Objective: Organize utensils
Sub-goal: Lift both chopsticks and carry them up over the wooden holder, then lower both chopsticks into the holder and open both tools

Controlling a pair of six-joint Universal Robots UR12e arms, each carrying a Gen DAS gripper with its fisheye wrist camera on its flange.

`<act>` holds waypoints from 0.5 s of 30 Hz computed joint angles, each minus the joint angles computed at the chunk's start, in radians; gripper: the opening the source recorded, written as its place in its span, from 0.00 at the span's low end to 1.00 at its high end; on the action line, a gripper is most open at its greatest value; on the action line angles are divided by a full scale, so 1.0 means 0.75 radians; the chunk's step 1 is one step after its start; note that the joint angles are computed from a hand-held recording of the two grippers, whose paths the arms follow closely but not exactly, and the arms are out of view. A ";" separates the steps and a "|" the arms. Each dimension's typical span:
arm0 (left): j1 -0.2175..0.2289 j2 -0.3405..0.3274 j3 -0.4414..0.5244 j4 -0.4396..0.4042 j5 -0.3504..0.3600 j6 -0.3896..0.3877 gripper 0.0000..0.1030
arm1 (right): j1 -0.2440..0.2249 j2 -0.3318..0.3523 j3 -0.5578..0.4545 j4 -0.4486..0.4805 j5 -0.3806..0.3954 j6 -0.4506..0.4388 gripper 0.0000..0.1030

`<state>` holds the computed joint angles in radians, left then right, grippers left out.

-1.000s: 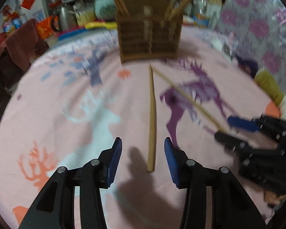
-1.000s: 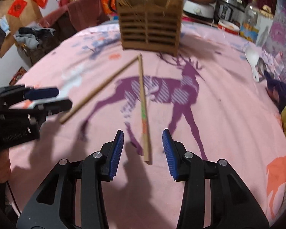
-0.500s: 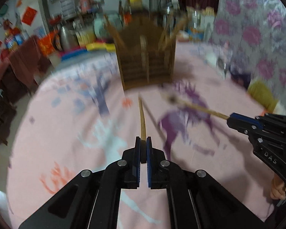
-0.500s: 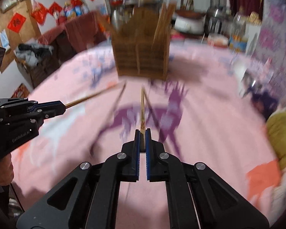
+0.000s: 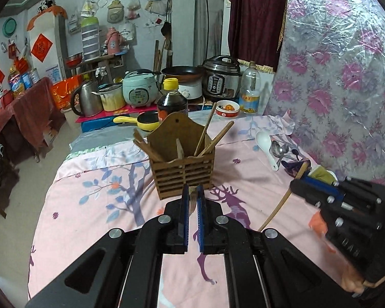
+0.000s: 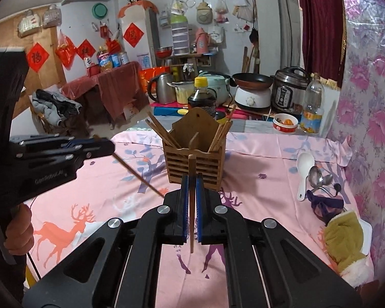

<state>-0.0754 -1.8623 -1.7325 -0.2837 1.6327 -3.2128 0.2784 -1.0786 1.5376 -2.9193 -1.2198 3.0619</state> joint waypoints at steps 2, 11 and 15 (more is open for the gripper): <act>0.000 -0.010 0.024 -0.016 0.005 0.004 0.06 | 0.004 0.010 -0.012 0.010 -0.004 -0.005 0.06; 0.023 -0.059 0.163 0.036 0.032 -0.006 0.06 | -0.001 0.103 -0.215 -0.047 -0.002 0.126 0.06; 0.031 -0.095 0.217 0.098 0.055 -0.020 0.06 | 0.016 0.166 -0.316 -0.146 -0.048 0.198 0.06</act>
